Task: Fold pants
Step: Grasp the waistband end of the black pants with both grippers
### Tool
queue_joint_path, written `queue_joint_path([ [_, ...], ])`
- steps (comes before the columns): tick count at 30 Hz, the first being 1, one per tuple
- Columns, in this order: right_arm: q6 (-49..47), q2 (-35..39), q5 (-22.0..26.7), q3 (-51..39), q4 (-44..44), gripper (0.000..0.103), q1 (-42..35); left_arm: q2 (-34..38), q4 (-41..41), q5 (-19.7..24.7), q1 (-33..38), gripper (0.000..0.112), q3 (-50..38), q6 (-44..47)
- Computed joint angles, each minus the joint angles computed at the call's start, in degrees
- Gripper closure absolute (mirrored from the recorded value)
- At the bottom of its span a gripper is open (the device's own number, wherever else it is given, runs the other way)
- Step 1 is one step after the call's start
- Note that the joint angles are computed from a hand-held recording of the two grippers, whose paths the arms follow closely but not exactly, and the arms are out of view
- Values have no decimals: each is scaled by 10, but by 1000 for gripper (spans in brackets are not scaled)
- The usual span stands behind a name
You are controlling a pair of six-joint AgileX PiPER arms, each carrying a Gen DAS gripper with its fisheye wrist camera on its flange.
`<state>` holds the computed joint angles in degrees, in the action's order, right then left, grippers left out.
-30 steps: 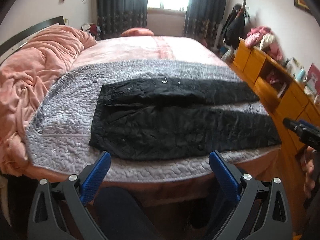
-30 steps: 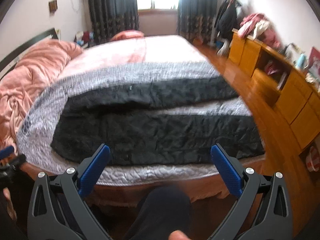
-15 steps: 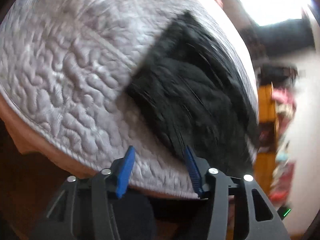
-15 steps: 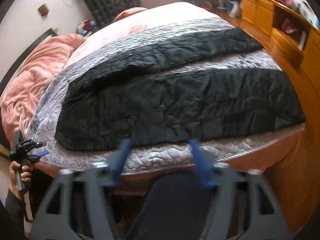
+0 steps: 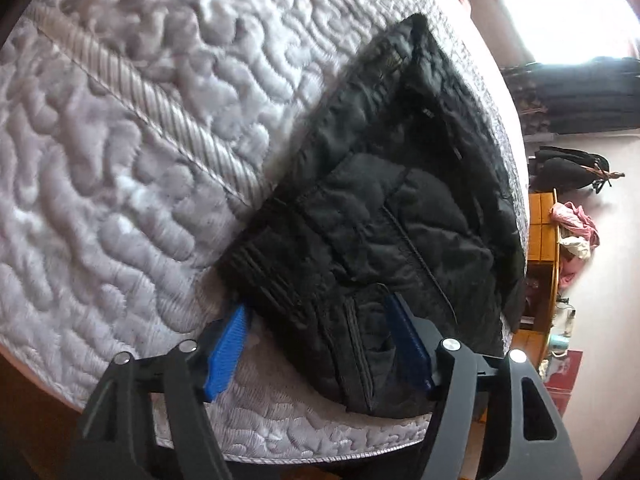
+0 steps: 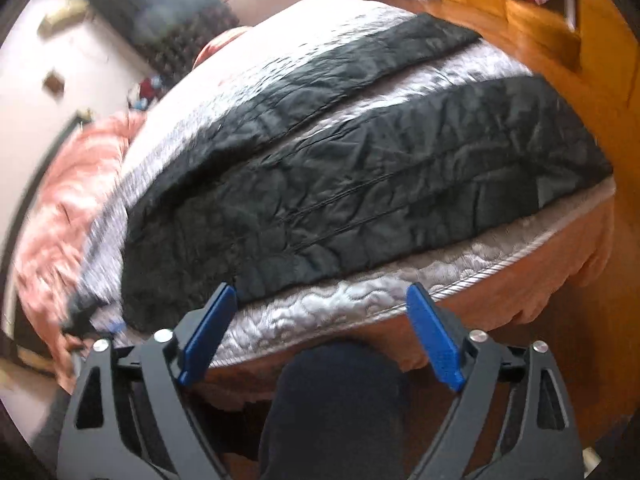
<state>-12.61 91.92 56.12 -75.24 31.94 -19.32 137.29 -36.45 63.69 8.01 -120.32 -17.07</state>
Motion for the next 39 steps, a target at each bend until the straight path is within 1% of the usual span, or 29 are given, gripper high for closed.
queue_joint_path([
  [1, -32, 19, 14, -5, 43, 15, -45, -1, -4, 0, 0, 55, 6, -2],
  [2, -48, 33, 23, -9, 67, 15, -73, -3, 6, -1, -3, 63, 10, -7],
  [3, -58, 52, 32, -17, 93, 15, -113, -4, 17, -4, -6, 66, 13, -6],
  [4, -58, 82, 45, -32, 119, 15, -161, -16, 15, -15, -5, 68, 39, 3],
  [5, -58, 110, 56, -46, 147, 16, -203, -24, 8, -28, -4, 70, 58, 8],
  [6, -54, 151, 67, -69, 183, 20, -257, -31, -3, -43, -1, 70, 79, 13],
  [7, -50, 181, 78, -88, 205, 28, -288, -37, -9, -51, 1, 70, 92, 17],
  [8, -42, 215, 89, -113, 231, 33, -321, -42, -12, -57, 2, 70, 103, 20],
  [9, -40, 247, 97, -137, 257, 35, -345, -47, -17, -68, 3, 67, 114, 22],
  [10, -39, 269, 104, -158, 271, 35, -359, -53, -32, -83, 4, 56, 131, 32],
  [11, -32, 289, 105, -178, 272, 35, -367, -59, -56, -101, 5, 48, 147, 44],
  [13, -5, 323, 94, -216, 266, 34, -376, -55, -42, -110, -5, 47, 140, 24],
  [15, 4, 348, 88, -245, 271, 34, -378, -56, -9, -112, -16, 50, 131, -3],
  [16, 7, 356, 86, -257, 268, 34, -377, -56, 15, -110, -22, 61, 124, -25],
  [17, 18, 367, 84, -273, 256, 34, -374, -53, 35, -102, -26, 66, 110, -48],
  [20, 57, 404, 88, -327, 223, 33, -369, -63, 29, -122, -25, 76, 134, -55],
  [21, 58, 413, 85, -331, 221, 32, -365, -68, 30, -128, -24, 78, 143, -56],
  [23, 60, 432, 87, -353, 218, 32, -364, -93, 29, -149, -16, 86, 189, -47],
  [24, 53, 430, 85, -346, 222, 32, -364, -99, 29, -159, -15, 87, 199, -52],
  [26, 49, 442, 85, -359, 237, 47, -359, -110, 40, -172, -16, 90, 213, -64],
  [27, 48, 443, 86, -361, 241, 59, -357, -118, 52, -178, -17, 90, 217, -77],
  [29, 36, 438, 88, -352, 252, 82, -355, -150, 45, -201, -5, 92, 255, -72],
  [31, 19, 424, 97, -331, 265, 85, -352, -173, 36, -212, 14, 92, 278, -60],
  [34, -7, 398, 108, -294, 260, 85, -335, -210, 28, -217, 55, 92, 329, -34],
  [36, -29, 378, 107, -253, 268, 86, -324, -225, 38, -217, 78, 92, 355, -29],
  [37, -47, 361, 101, -217, 276, 87, -316, -234, 38, -219, 99, 92, 375, -19],
  [39, -69, 339, 90, -179, 272, 88, -301, -239, 41, -217, 132, 92, 394, 0],
])
